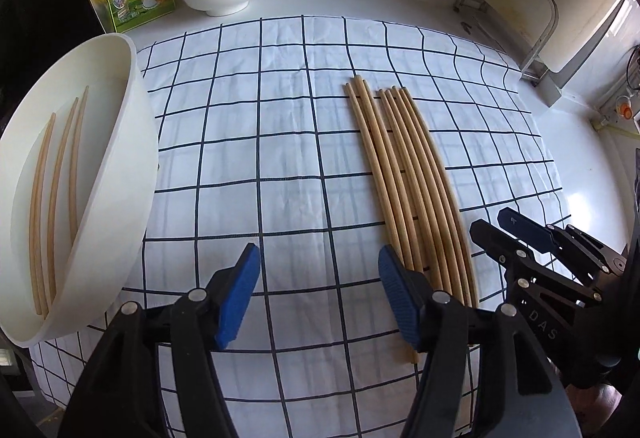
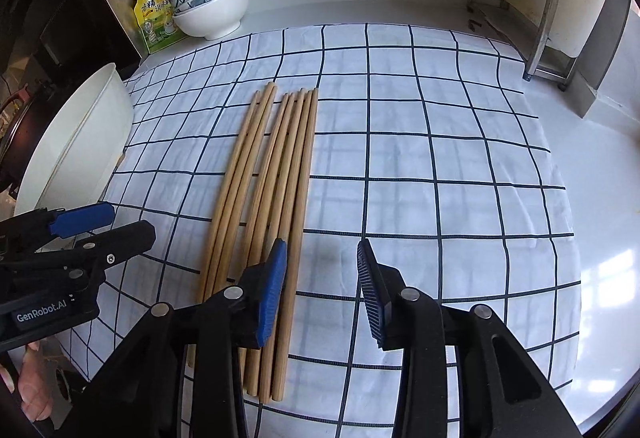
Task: Organize utensils
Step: 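Move both open tools back over the remaining chopsticks, then close the right tool on a chopstick while the left tool grasps another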
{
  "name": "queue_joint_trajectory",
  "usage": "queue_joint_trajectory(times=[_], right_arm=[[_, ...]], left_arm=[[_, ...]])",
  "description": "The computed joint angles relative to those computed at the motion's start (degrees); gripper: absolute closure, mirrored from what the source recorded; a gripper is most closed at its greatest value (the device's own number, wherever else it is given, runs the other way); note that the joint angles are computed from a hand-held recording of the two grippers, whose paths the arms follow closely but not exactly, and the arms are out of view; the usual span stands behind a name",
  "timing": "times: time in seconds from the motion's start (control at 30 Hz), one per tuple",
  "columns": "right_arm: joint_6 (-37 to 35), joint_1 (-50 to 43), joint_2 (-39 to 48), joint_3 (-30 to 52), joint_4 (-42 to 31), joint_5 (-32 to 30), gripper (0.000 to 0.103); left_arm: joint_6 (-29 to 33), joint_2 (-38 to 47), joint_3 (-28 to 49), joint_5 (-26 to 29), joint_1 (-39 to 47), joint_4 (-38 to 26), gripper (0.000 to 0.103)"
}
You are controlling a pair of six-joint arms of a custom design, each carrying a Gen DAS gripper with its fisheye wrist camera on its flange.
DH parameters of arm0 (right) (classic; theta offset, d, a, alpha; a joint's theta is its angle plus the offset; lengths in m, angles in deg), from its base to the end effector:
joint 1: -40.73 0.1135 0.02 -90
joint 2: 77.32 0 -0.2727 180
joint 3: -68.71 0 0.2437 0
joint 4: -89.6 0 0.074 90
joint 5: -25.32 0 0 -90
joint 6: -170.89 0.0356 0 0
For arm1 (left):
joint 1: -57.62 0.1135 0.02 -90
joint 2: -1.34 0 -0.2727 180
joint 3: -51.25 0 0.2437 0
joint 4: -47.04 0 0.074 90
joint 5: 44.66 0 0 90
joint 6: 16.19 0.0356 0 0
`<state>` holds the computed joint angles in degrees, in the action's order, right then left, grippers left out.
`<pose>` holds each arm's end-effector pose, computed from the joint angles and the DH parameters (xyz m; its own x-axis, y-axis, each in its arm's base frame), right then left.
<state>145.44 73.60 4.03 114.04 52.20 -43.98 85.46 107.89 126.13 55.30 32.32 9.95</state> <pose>0.1804 0.1016 0.1369 -0.7279 0.5353 -0.4285 0.5451 0.8308 0.1121 0.3089 -0.1528 0.1453 -0.7289 0.5645 -0.3874 0.6379 0.7655 -0.0847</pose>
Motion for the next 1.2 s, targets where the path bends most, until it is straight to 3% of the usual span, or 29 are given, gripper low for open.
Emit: queue_joint_trajectory(times=[0.53, 1.2], right_arm=[[-2.01, -1.46, 2.57, -0.43, 1.84, -0.09, 0.065], [0.49, -1.63, -4.24, -4.43, -1.21, 1.26, 0.065]], left_arm=[[-1.59, 2.08, 0.81, -0.29, -0.95, 0.85, 0.028], [-3.7, 5.93, 0.39, -3.79, -4.82, 6.5, 0.026]])
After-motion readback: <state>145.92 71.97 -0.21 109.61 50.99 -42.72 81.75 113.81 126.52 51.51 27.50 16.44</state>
